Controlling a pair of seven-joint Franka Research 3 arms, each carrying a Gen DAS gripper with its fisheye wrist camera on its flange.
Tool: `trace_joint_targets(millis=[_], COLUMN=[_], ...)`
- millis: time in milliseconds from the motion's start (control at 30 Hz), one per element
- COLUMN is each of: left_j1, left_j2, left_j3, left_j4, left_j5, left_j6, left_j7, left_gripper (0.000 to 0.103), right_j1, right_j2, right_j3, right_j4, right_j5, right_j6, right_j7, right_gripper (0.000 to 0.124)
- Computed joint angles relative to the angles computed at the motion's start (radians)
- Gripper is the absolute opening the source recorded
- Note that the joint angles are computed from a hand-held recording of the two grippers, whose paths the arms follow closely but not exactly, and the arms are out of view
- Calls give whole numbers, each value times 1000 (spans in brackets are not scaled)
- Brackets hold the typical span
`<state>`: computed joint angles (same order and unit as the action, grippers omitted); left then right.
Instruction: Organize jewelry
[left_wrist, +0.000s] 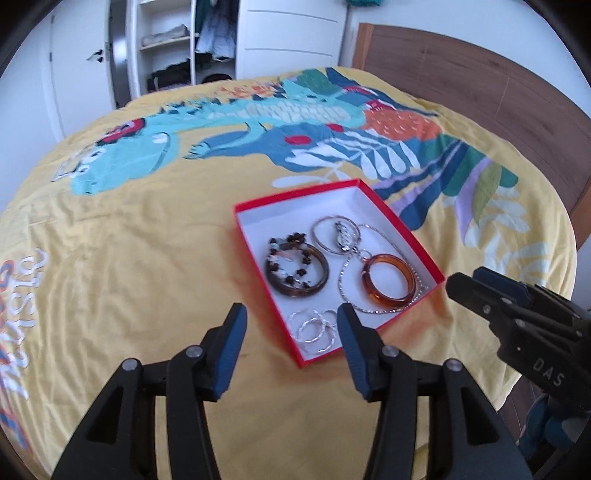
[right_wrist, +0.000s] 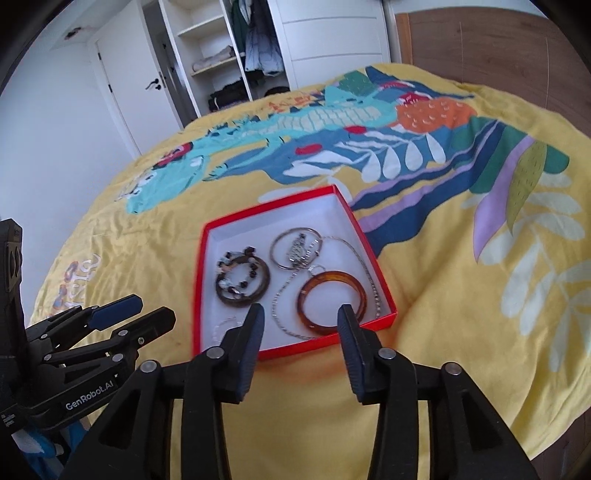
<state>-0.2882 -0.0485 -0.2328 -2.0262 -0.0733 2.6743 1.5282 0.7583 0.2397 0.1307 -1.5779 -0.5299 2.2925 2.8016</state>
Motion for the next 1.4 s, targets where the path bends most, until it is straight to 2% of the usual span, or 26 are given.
trace_joint_targets(millis=[267,433,700,867,1400], left_j1=[53,91,81,89,82], left_j2=[-245,-401,-628,-734,-907], left_j3=[28,45,126,156,193], left_j4=[-181,-299,-458,-522,-606], left_j5=[171,259,260,252,214], left_j6=[5,9,-3,-18,-69], left_j7=[-194,-268,-255,-235,-187], left_gripper=[49,49,49,49,56], right_j1=[92,142,220,263,330], right_j2=[18,18,51,66,52], right_j3=[21,33,43,43,53], right_j4=[123,162,244,276,275], right_j5=[-93,-136,-173,-184,-211], right_j6=[-92,-126,-175,-198,-259], right_j7=[25,46,25,11,26], right_gripper=[60,61,63,64,69])
